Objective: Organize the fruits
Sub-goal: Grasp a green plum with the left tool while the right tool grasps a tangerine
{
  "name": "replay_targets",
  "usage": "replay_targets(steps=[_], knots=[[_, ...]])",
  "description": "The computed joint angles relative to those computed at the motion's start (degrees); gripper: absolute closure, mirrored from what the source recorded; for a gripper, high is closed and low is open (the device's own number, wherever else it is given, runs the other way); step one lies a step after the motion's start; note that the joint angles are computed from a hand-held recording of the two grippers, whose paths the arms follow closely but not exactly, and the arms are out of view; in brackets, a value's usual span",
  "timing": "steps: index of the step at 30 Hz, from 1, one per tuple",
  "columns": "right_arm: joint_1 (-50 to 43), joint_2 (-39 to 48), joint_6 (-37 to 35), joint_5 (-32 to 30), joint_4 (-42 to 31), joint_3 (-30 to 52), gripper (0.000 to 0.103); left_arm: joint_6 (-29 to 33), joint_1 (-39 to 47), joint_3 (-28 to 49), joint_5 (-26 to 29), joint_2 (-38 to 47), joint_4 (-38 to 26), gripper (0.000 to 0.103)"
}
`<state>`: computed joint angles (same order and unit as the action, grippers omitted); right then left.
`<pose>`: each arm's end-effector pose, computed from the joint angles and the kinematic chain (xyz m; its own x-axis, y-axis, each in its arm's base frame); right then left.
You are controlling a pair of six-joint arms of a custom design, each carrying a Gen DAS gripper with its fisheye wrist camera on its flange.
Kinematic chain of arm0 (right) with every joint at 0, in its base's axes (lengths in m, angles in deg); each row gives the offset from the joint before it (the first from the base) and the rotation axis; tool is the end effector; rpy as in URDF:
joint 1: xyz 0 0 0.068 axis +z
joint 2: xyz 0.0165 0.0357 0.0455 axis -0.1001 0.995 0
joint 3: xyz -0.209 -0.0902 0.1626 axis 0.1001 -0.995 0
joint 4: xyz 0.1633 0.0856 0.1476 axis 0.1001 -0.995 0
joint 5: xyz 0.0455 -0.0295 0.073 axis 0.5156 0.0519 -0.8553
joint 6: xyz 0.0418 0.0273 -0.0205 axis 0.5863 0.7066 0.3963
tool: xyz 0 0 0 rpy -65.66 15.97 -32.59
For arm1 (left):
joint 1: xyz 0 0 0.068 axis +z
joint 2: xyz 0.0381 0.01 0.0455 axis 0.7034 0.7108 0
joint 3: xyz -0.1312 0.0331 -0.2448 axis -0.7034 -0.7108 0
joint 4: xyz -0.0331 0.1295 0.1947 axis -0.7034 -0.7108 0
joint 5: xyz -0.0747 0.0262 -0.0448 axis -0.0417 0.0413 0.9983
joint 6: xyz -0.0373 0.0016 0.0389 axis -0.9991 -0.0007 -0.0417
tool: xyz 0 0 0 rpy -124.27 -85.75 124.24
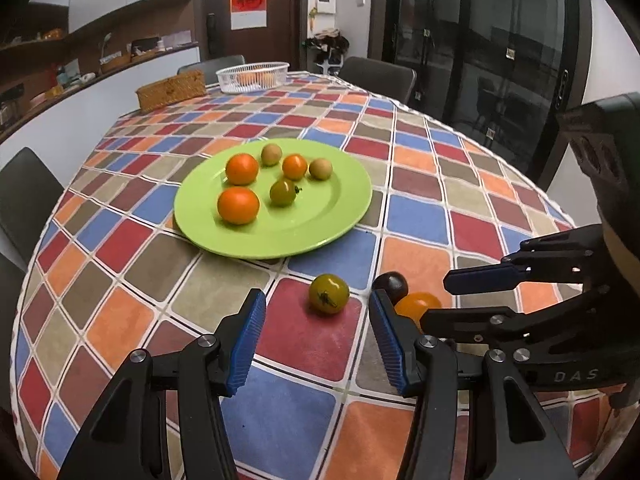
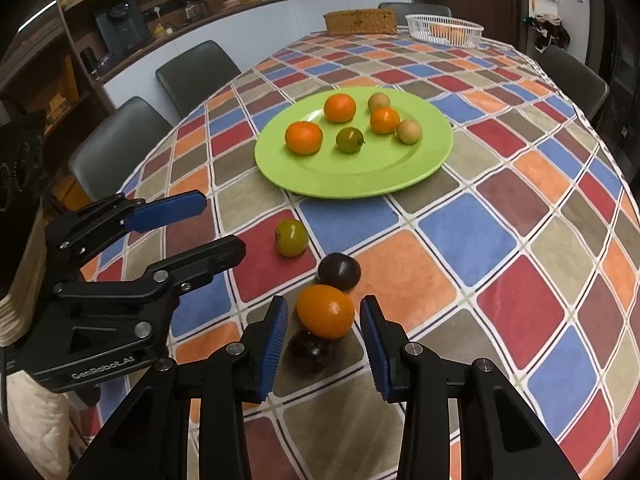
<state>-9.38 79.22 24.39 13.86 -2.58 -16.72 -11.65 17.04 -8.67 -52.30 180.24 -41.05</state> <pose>0.3095 -0.0039 0.0738 -0.7703 -0.3569 -0.5285 -0.5171 0.8346 0.1900 0.2642 -0.1332 0.0683 -0.7019 0.1639 -0.6932 0.2559 0.9662 -0.0307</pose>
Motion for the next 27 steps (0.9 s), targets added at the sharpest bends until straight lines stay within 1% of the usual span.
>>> replay_targets(steps=[4, 13, 15, 16, 21, 27], knots=[[0.7, 1.6, 0.3, 0.5, -0.3, 0.9, 0.064, 1.1, 1.2, 2.0, 2.1, 2.7, -0.5, 0.052], [1.2, 5.3, 1.1, 0.8, -1.9, 4.3, 0.064, 3.3, 3.1, 7.7, 6.1, 7.7, -3.7, 0.058], [1.1, 5.9, 0.9, 0.2, -2.7, 4.9, 0.064, 3.7, 3.2, 9.2, 7.1, 8.6, -4.7, 0.062], [1.1, 6.0, 0.8, 0.1, -2.7, 4.9, 0.064, 3.8, 3.2, 9.9, 7.2, 9.0, -5.3, 0.063], [0.5, 7.7, 0.5, -1.5, -4.8, 6.9, 0.064, 4.3, 3.3, 12.9, 8.1, 11.0, -7.8, 0.074], [0.3, 7.6, 0.2, -2.2, -4.2, 6.5, 0.066, 4.5, 3.0, 13.3, 8.0, 11.2, -7.9, 0.075]])
